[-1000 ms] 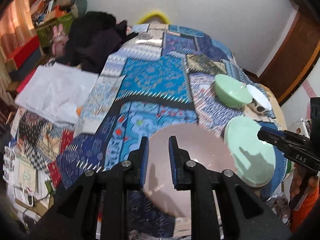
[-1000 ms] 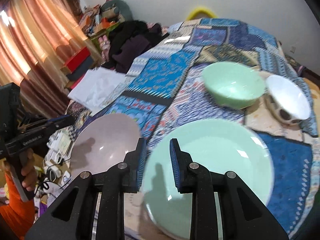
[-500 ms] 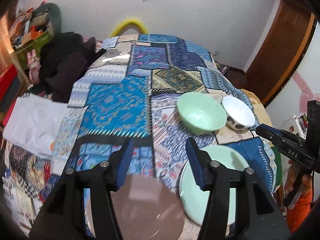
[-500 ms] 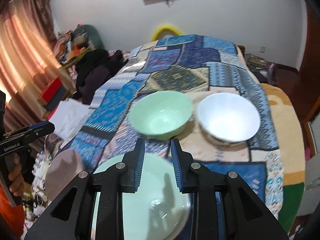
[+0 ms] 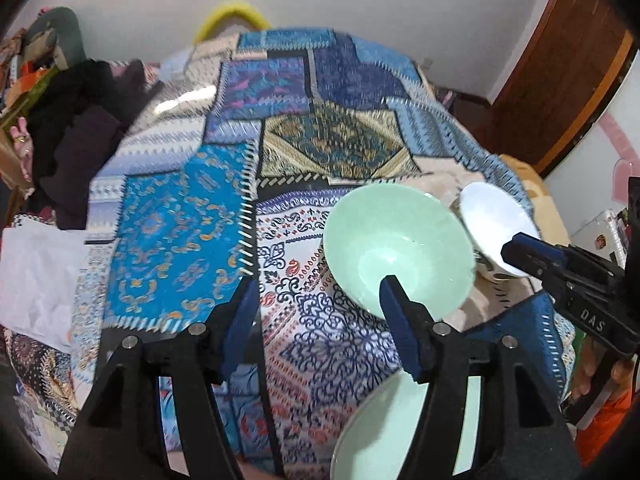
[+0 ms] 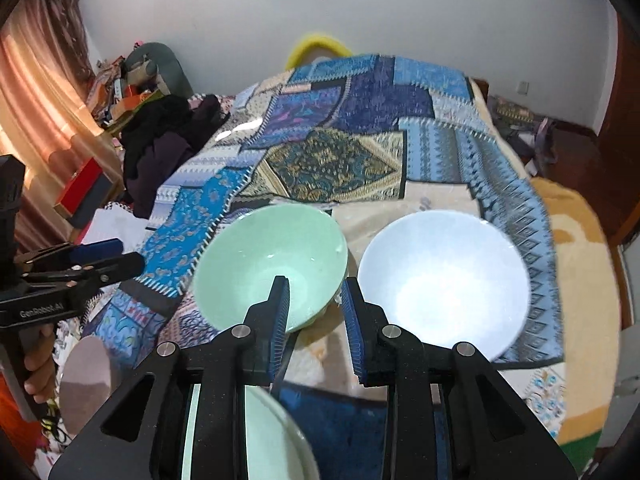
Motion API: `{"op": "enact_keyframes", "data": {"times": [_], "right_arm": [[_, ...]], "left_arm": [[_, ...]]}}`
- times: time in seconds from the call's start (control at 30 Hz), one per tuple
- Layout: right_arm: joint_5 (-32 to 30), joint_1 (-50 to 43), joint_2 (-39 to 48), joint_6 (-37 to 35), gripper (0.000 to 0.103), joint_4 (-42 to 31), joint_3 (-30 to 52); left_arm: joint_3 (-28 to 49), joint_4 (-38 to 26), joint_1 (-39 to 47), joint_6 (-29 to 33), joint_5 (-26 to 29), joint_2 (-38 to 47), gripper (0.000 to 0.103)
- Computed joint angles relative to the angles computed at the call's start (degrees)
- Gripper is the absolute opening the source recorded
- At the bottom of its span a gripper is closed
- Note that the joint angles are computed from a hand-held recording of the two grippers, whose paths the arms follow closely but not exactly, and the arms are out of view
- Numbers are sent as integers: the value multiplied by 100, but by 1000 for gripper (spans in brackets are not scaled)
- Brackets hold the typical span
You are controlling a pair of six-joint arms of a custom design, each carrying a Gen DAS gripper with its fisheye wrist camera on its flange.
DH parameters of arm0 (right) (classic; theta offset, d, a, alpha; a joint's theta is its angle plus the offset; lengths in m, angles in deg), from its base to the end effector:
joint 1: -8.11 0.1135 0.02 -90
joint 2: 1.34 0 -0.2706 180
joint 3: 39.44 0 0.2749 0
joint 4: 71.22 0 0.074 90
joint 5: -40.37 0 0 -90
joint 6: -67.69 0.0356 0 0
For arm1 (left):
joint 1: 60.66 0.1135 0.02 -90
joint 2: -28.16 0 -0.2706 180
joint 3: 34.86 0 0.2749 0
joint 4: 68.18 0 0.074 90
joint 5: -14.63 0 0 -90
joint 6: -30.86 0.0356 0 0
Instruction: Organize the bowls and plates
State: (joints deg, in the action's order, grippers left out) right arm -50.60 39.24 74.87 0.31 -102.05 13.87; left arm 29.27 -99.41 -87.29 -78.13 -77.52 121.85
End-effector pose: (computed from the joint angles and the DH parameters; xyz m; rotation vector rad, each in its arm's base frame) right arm 0.2339 0.1419 0.1810 -0.1967 2.5482 0.3977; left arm 0.2956 -0.1467 0.1523 0.1635 2.6437 -0.2218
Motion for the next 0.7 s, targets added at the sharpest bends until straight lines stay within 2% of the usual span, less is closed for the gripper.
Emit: {"op": "enact_keyframes", "data": {"times": [0.2,0.3,0.47,0.7], "right_arm": [[-415,-192,716,207,25,406,-46],[-400,-167,803,240,26,554,-48],[-439,-77,935,353,34,669,4],[-343,-18,1133,367,35,703,90]], "left_arm": [[730,56,194,268,150,1190,62],[965,45,280,361,274,1554,61],[1249,18,334,504,496,1950,46],[1532,-30,300,645,591,2300,28]]}}
